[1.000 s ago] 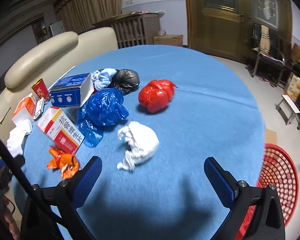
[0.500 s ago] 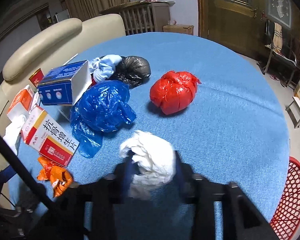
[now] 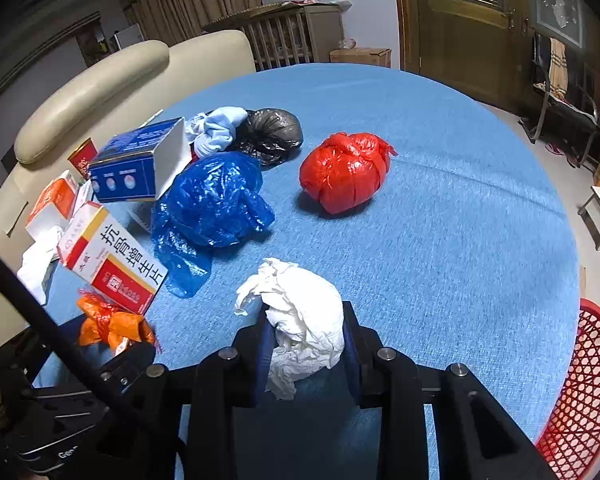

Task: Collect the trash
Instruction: 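Grasp the crumpled white tissue with the right tool while the left tool grasps the orange snack bag, then carry the tissue and orange bag to the red wastebasket and release both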

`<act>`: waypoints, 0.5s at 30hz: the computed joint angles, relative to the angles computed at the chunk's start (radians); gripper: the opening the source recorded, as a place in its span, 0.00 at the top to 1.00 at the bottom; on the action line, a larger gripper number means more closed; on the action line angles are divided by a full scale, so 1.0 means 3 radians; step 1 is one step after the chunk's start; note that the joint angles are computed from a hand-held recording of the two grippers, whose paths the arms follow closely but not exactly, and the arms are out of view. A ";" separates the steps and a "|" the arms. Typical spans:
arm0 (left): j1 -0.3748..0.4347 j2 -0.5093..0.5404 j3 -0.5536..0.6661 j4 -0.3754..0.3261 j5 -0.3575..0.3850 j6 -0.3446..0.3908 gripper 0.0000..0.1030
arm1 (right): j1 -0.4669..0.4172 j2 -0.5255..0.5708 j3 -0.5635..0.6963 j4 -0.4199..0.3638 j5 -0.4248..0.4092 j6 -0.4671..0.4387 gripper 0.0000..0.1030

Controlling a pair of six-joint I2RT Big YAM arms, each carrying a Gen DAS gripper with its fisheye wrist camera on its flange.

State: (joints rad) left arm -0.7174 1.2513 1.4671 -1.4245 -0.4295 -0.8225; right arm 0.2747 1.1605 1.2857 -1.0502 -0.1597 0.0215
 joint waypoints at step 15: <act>-0.0027 0.0048 0.0074 -0.0085 -0.0009 -0.0033 0.40 | -0.0033 -0.0078 -0.0047 -0.0021 -0.0013 0.0029 0.68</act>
State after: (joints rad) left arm -0.7254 1.2656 1.4892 -1.4499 -0.4322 -0.8324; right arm 0.2647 1.1370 1.2718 -1.0564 -0.1635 0.0302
